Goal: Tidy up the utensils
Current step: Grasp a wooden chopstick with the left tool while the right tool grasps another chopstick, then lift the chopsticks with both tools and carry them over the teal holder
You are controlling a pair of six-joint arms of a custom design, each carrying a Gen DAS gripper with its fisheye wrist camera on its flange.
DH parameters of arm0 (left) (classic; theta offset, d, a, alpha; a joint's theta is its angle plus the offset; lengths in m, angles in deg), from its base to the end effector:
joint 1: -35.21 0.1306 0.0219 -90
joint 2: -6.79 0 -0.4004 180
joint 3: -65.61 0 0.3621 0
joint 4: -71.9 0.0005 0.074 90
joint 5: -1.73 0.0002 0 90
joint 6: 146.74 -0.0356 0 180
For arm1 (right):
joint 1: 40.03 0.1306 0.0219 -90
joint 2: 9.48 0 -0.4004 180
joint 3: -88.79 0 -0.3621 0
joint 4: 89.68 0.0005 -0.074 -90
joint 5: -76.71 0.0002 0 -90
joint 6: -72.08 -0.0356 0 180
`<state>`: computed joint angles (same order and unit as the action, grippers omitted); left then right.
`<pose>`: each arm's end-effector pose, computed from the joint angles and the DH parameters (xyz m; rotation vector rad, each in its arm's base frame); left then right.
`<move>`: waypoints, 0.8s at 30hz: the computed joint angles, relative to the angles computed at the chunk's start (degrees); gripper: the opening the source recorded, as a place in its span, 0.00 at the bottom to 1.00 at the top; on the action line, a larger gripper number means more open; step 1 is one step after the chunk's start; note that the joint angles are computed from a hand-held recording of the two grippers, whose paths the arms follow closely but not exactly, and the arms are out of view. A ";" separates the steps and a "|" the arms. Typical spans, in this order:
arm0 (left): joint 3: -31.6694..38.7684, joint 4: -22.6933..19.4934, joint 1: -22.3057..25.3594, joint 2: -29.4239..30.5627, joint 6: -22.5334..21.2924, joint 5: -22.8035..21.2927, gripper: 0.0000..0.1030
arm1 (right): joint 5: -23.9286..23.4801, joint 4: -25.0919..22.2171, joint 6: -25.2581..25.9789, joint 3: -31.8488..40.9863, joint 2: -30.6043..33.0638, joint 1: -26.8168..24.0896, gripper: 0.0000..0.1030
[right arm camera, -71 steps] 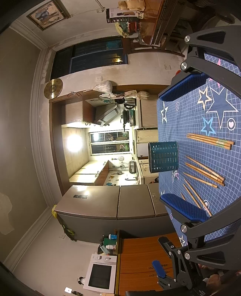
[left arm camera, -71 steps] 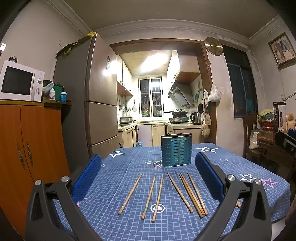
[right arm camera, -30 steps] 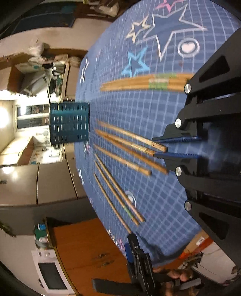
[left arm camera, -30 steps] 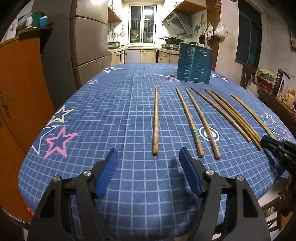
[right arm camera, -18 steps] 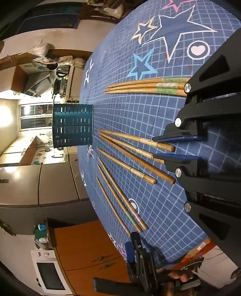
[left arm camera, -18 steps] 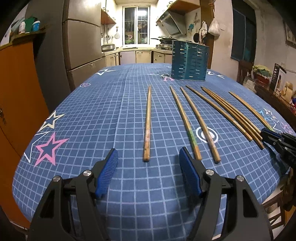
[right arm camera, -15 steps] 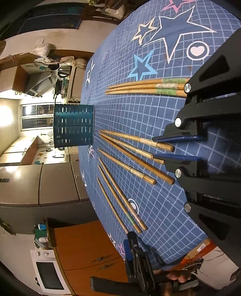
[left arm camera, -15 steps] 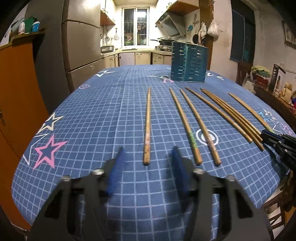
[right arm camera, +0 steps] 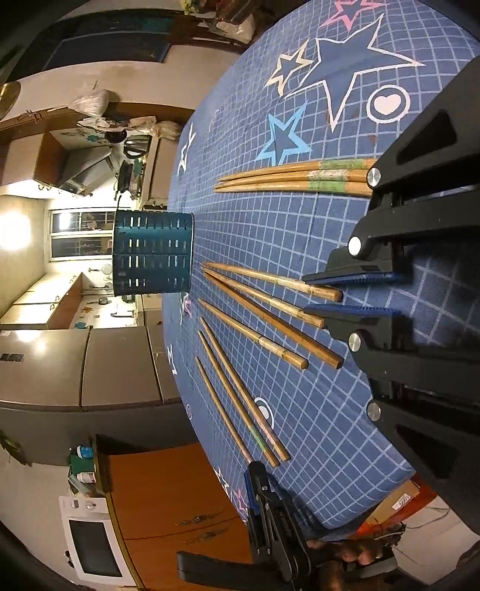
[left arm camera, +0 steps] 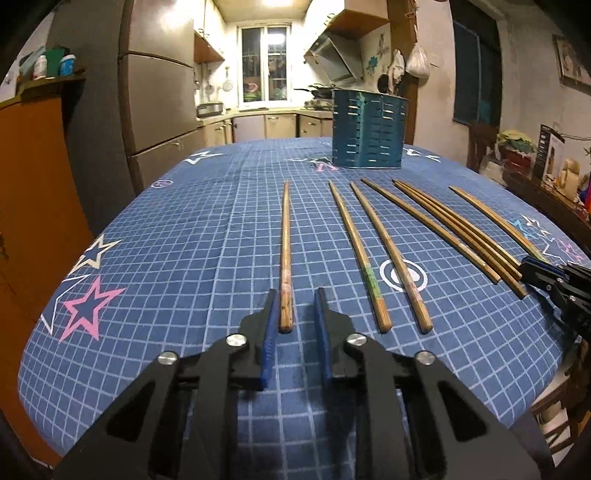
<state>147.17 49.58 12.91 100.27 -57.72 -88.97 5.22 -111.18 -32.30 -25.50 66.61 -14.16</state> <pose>0.4542 -0.1864 0.3936 0.4320 2.1319 -0.1998 0.3410 0.1522 0.3969 -0.0209 2.0962 0.0797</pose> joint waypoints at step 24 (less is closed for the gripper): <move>2.92 1.76 -0.90 -7.38 -0.64 -1.12 0.05 | 4.66 3.88 8.42 4.80 -8.27 -0.06 0.07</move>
<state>150.09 51.34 12.00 92.90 -58.36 -90.09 9.89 -107.31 -23.88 -20.70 58.34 -14.22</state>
